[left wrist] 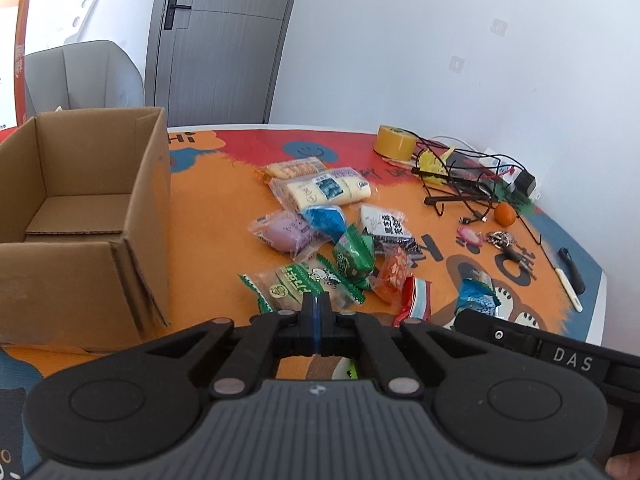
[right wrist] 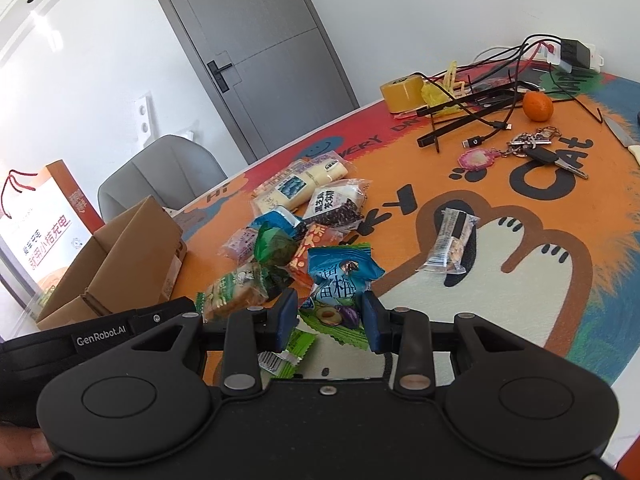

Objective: Organize snacks
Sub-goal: 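Close left gripper on biscuit pack while right gripper closes on blue snack bag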

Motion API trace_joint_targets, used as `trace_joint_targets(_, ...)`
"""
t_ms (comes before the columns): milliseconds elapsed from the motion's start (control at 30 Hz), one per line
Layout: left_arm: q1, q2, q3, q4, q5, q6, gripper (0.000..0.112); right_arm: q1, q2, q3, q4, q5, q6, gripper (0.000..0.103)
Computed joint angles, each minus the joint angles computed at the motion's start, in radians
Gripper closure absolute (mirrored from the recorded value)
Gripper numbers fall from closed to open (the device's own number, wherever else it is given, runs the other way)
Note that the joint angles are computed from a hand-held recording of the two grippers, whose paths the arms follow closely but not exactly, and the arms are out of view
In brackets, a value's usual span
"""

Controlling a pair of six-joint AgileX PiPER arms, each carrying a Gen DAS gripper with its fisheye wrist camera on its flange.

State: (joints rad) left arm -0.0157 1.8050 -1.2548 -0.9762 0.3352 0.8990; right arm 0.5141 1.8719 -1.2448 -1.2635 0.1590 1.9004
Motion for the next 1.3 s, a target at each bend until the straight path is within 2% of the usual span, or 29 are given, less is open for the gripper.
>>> trace_joint_targets(100,-0.006,0.007,-0.025,0.110,-0.002,-0.101,0.112,0.004,0.005,-0.011,0.009,0.002,-0.012,0.067)
trace_joint_targets(200,-0.014,0.024,-0.050,0.149,-0.004,-0.118,0.104,0.005,0.011,-0.022,0.052,0.004,-0.059,0.067)
trace_joint_targets(233,-0.023,0.035,-0.070,0.216,0.000,-0.170,0.089,0.004,0.013,-0.025,0.062,0.005,-0.071,0.067)
trace_joint_targets(267,-0.033,0.044,-0.085,0.279,-0.001,-0.223,0.065,0.002,0.014,-0.026,0.066,0.005,-0.074,0.067)
trace_joint_targets(300,-0.042,0.051,-0.090,0.302,-0.014,-0.243,0.052,0.000,0.016,-0.026,0.069,0.005,-0.074,0.067)
trace_joint_targets(333,-0.048,0.053,-0.082,0.286,-0.044,-0.229,0.033,-0.003,0.018,-0.028,0.075,0.005,-0.077,0.067)
trace_joint_targets(367,-0.055,0.056,-0.072,0.256,-0.077,-0.203,0.026,-0.007,0.021,-0.029,0.081,0.006,-0.080,0.067)
trace_joint_targets(433,-0.067,0.080,-0.098,0.316,-0.082,-0.259,0.025,-0.013,0.027,-0.032,0.082,0.009,-0.077,0.067)
trace_joint_targets(500,-0.076,0.119,-0.155,0.461,-0.040,-0.412,0.025,-0.022,0.033,-0.033,0.086,0.006,-0.075,0.067)
trace_joint_targets(700,-0.107,0.190,-0.235,0.593,-0.017,-0.561,0.024,-0.049,0.044,-0.028,0.094,-0.005,-0.074,0.067)
trace_joint_targets(833,-0.141,0.225,-0.263,0.827,-0.031,-0.778,0.020,-0.061,0.047,-0.026,0.091,-0.015,-0.068,0.067)
trace_joint_targets(967,-0.136,0.252,-0.290,0.876,-0.011,-0.846,0.020,-0.068,0.051,-0.027,0.084,-0.027,-0.068,0.067)
trace_joint_targets(1100,-0.126,0.259,-0.289,0.841,-0.015,-0.810,0.021,-0.065,0.067,-0.043,0.145,-0.029,-0.135,0.067)
trace_joint_targets(1200,-0.123,0.245,-0.271,0.841,-0.032,-0.810,0.040,-0.060,0.078,-0.058,0.201,-0.023,-0.192,0.067)
trace_joint_targets(1233,-0.118,0.240,-0.268,0.799,-0.031,-0.771,0.057,-0.058,0.080,-0.064,0.214,-0.017,-0.205,0.067)
trace_joint_targets(1300,-0.107,0.237,-0.279,0.763,-0.005,-0.750,0.063,-0.055,0.083,-0.071,0.204,-0.010,-0.195,0.067)
